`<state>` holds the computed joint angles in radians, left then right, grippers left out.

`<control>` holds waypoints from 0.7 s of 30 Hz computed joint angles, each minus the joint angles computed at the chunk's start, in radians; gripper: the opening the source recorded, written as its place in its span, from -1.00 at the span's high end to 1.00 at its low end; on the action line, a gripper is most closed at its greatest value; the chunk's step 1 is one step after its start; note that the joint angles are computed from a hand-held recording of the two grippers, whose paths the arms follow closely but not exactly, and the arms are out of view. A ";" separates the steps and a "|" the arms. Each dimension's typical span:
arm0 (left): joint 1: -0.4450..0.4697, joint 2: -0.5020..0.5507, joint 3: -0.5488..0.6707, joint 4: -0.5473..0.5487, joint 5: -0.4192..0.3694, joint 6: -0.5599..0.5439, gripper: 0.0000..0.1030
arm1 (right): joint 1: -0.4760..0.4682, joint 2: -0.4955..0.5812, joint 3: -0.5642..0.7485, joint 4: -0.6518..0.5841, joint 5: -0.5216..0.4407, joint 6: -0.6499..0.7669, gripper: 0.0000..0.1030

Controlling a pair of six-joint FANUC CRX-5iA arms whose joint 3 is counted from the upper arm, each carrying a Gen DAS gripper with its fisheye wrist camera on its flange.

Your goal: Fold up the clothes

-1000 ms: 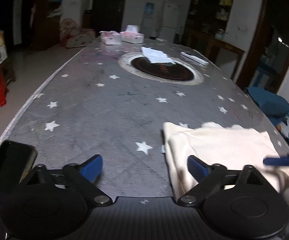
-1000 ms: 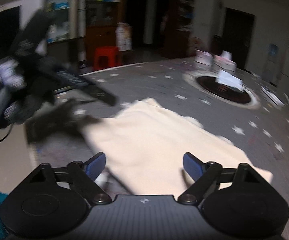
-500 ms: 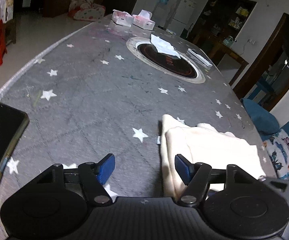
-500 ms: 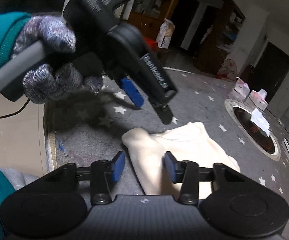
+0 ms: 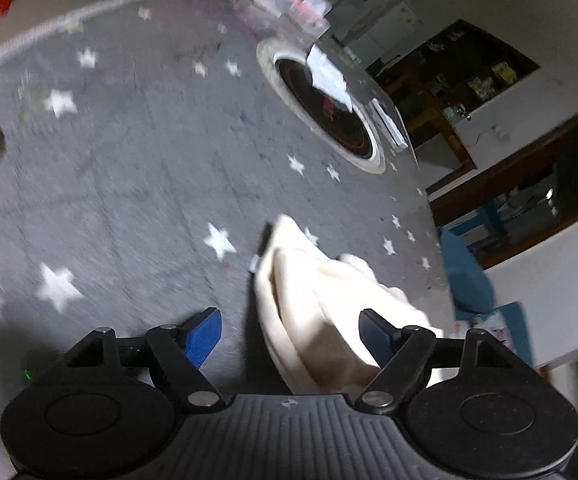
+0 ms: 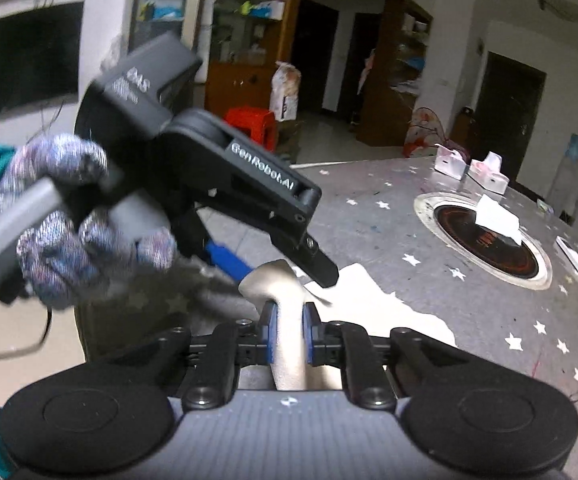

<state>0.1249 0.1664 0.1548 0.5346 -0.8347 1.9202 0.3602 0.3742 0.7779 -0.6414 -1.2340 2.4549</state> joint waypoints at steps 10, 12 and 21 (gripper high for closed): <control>-0.007 0.049 -0.009 0.116 0.004 -0.010 0.37 | -0.022 0.006 0.012 -0.042 -0.029 -0.005 0.82; -0.007 0.050 -0.009 0.109 0.002 -0.005 0.51 | -0.028 0.012 0.022 -0.053 -0.048 -0.013 0.80; -0.010 0.048 -0.006 0.090 0.002 -0.036 0.55 | -0.074 0.005 -0.012 -0.009 0.003 -0.124 0.46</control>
<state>0.1151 0.2141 0.1487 0.6250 -0.8325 1.8839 0.2866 0.3794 0.7663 -0.6500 -1.2308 2.3307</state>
